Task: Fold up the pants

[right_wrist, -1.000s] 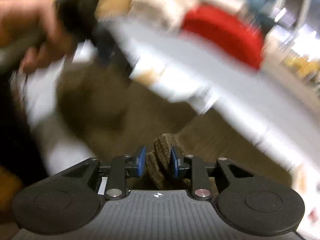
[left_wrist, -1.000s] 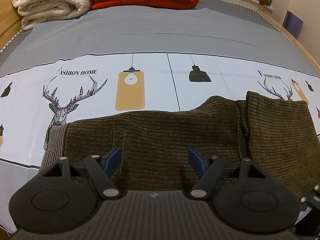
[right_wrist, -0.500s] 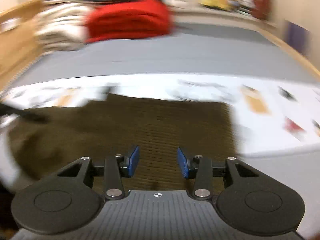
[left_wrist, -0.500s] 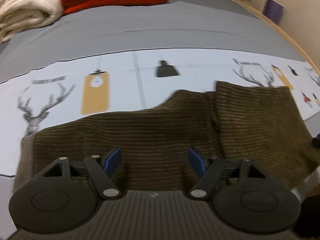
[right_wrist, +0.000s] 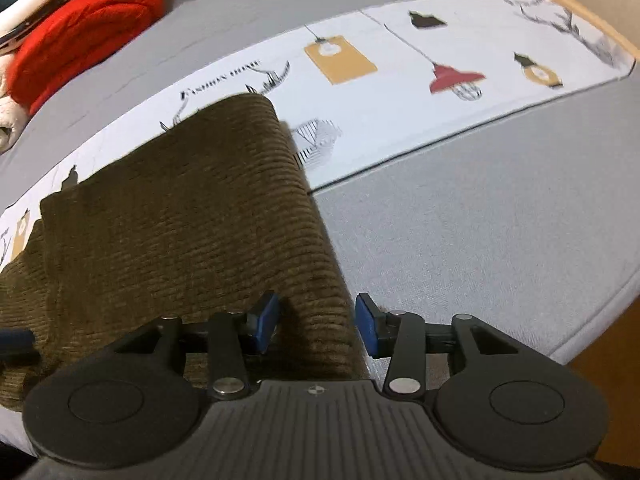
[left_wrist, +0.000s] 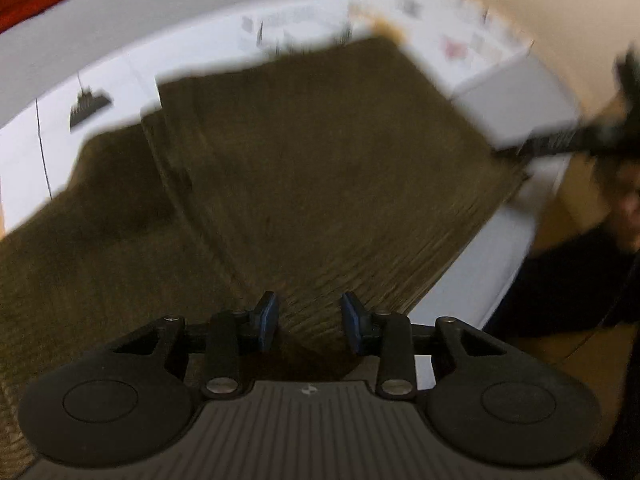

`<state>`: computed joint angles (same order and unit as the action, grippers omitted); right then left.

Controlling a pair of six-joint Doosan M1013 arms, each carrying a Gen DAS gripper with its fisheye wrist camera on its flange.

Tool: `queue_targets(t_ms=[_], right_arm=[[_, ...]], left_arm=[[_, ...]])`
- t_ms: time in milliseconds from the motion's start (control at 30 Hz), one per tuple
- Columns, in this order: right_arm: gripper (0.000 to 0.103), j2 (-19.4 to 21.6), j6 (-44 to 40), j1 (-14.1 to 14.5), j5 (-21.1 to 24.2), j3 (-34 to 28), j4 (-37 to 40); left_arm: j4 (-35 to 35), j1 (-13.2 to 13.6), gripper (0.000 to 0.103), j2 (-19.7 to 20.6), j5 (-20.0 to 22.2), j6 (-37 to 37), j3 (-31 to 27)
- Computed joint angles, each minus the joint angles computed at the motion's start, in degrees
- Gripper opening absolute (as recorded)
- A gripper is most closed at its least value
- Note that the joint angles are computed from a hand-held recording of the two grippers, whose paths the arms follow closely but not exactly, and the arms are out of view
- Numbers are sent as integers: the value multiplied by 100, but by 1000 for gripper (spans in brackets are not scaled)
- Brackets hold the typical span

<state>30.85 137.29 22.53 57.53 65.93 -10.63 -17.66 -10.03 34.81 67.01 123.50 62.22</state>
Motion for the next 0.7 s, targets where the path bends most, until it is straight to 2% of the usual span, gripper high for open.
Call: queue_targets(t_ms=[33,67,333,500,700], right_arm=[[59,57,-73,-43,73,-78,138],[60,66,-63,-55,82,-78,220],[61,85,-24,-78,8,-69,347],[62,90,-219,-125,-89,-22,728],[64,120,-253,-105,-96,-68,710]], left_arm=[[44,-10,40,9,-20,-54,13],[17,-7,40,19,-4,-112,-2],[18,-18,41,6,-73,-73,12],[28,-2,42,-21,-44,-50,5],[87,-11,48,-19,-89,-88,5]])
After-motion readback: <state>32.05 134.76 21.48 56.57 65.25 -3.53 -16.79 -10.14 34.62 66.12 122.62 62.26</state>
